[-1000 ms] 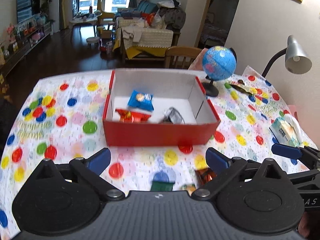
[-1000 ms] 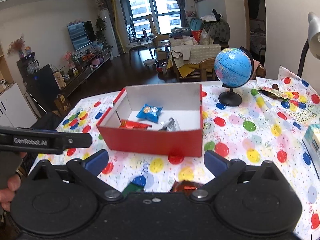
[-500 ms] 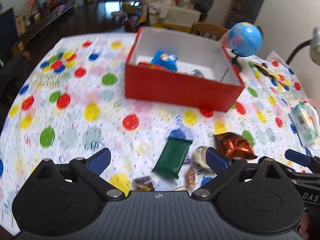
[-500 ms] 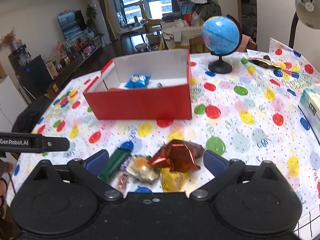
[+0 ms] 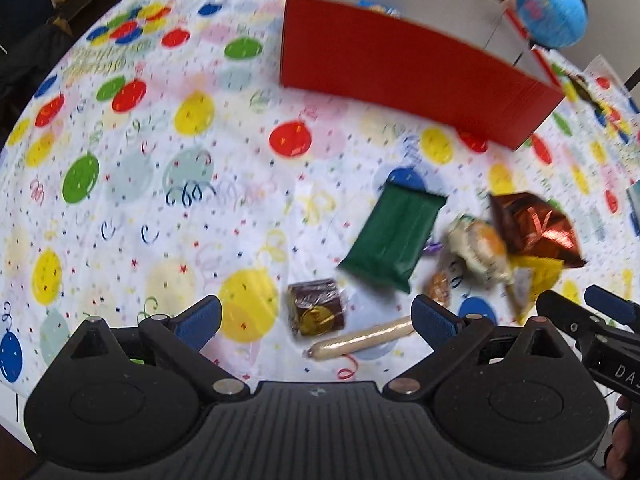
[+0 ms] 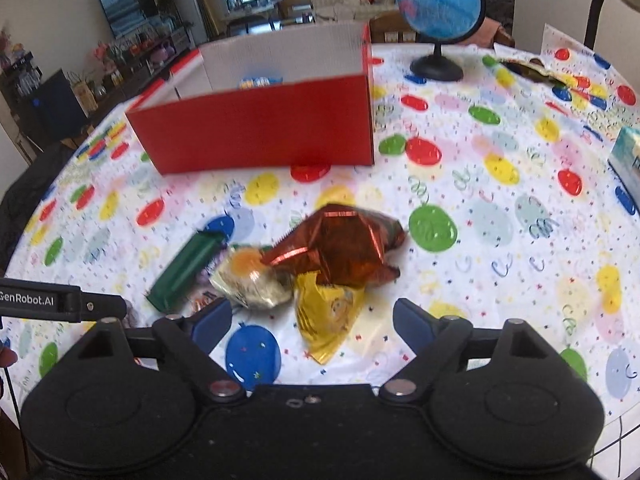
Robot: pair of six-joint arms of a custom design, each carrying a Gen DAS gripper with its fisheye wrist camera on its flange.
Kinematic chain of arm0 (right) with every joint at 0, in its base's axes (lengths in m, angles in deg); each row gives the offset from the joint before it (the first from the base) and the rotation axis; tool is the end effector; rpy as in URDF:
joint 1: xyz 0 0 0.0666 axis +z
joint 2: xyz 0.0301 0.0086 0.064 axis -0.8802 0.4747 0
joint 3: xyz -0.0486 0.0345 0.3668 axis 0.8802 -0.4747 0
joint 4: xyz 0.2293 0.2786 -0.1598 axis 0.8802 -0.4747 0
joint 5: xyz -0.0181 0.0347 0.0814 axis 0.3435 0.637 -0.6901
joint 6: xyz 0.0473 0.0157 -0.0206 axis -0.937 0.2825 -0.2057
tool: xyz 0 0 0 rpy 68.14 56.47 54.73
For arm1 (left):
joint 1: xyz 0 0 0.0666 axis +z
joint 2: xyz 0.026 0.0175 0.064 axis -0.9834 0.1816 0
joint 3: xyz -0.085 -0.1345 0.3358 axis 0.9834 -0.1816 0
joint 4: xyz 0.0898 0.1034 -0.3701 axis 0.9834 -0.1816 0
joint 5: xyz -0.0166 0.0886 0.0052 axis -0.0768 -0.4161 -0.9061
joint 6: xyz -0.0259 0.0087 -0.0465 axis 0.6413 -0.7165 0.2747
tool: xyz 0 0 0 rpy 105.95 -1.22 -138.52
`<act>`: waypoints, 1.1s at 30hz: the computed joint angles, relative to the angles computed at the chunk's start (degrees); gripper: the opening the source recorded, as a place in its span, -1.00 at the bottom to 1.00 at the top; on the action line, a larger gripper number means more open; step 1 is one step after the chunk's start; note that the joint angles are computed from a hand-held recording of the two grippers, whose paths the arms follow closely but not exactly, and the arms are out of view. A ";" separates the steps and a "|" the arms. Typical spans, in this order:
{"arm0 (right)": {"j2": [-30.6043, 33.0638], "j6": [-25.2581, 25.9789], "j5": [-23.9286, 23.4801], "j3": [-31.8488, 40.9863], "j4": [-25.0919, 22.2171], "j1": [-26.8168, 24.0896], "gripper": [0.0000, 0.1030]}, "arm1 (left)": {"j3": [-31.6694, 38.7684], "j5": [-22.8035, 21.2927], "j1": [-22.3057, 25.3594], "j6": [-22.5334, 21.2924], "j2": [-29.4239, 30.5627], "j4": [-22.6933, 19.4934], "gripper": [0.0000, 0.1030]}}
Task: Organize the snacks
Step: 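Move both tools back toward the remaining snacks on the tablecloth, then grasp the brown chocolate packet with the left tool while the right tool grasps the yellow M&M's bag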
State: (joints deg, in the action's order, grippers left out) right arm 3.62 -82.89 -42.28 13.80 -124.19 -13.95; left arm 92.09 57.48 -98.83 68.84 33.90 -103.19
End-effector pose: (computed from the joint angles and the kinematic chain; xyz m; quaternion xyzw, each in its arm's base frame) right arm 0.3293 0.3339 0.3047 0.2284 0.9183 0.0214 0.3225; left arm 0.4706 -0.1704 0.2941 0.2006 0.9619 -0.0923 0.1614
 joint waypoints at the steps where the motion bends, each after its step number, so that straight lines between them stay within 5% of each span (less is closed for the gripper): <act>1: 0.33 0.14 -0.55 0.00 0.06 -0.20 0.62 | 0.07 -0.38 -0.02 0.12 0.39 -0.25 0.97; 10: 2.81 1.57 -3.47 0.69 0.26 -2.13 0.43 | 1.02 -2.26 0.17 2.50 3.26 -1.33 0.95; 17: 3.77 2.85 -4.61 1.10 0.75 -3.11 0.18 | 2.13 0.69 0.62 2.39 4.51 -2.05 0.71; 24: 3.70 2.89 -4.69 0.85 0.87 -3.37 -0.26 | 1.92 0.76 0.81 2.74 3.96 -0.94 0.07; 28: 3.47 2.60 -4.27 0.72 0.58 -3.08 -0.30 | 2.07 1.88 1.10 2.68 3.95 -1.13 -0.31; 33: 2.72 1.90 -3.83 0.38 0.52 -2.33 -0.32 | 1.61 1.18 1.24 2.60 3.40 -0.80 -0.35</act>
